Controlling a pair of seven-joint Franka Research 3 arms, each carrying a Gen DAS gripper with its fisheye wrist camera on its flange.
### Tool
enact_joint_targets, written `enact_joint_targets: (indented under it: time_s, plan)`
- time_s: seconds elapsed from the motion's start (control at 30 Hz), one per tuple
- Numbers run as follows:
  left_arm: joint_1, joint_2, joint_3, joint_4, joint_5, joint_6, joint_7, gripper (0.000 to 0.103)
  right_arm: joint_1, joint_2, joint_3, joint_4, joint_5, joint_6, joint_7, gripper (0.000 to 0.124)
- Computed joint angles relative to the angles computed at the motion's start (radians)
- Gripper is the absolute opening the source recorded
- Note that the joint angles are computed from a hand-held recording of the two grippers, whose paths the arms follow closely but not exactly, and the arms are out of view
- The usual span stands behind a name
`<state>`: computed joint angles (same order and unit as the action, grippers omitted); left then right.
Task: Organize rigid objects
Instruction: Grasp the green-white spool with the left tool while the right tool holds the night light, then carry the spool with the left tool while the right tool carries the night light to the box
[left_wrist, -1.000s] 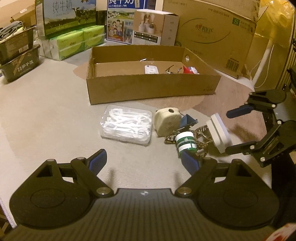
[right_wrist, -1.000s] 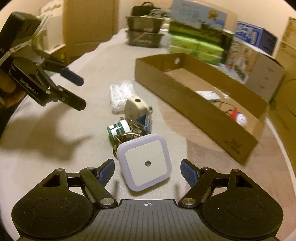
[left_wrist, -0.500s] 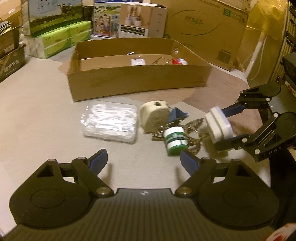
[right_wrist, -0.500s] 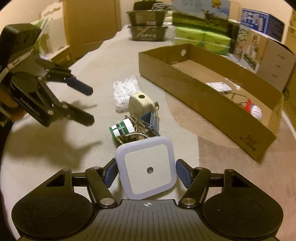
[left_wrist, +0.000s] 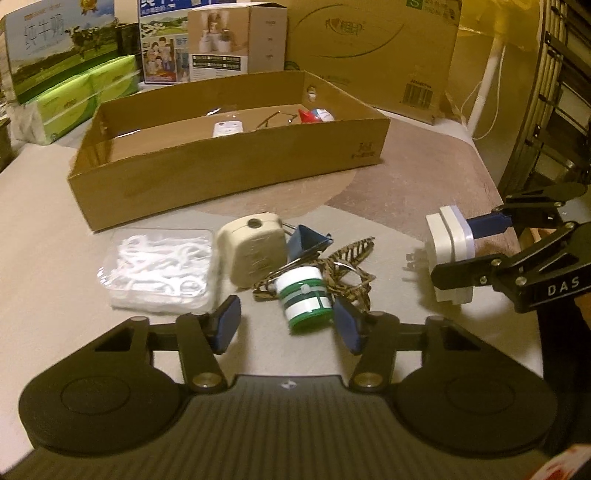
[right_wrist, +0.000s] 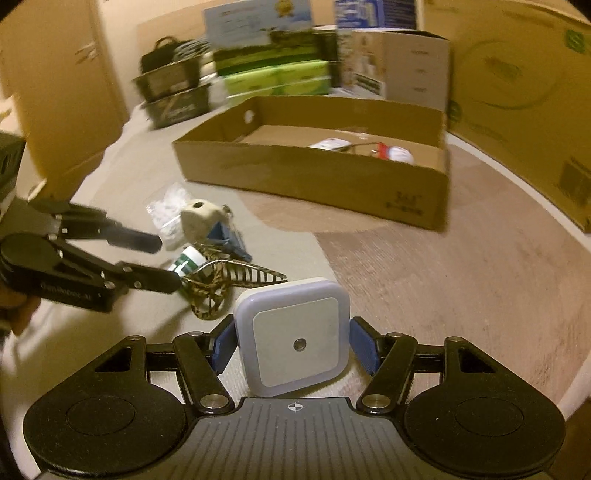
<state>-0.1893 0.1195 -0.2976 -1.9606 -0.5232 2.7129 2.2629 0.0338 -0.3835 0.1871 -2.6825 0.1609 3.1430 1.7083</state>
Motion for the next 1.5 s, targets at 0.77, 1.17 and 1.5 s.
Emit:
enact_joint_targets:
  time_s: [0.77, 1.17, 1.5]
  plan:
    - [-0.033, -0.143, 0.084, -0.165, -0.015, 0.003, 0.025, 0.027, -0.265, -0.063, 0.304, 0.056, -0.338, -0.177, 0.45, 0.065]
    - [-0.041, -0.116, 0.078, -0.174, -0.028, 0.082, -0.006, 0.027, -0.272, -0.04, 0.295, 0.048, -0.528, -0.154, 0.596, 0.065]
    - [-0.036, -0.123, 0.076, -0.17, -0.048, 0.067, -0.011, 0.027, -0.3, -0.065, 0.312, 0.032, -0.579, -0.129, 0.686, 0.064]
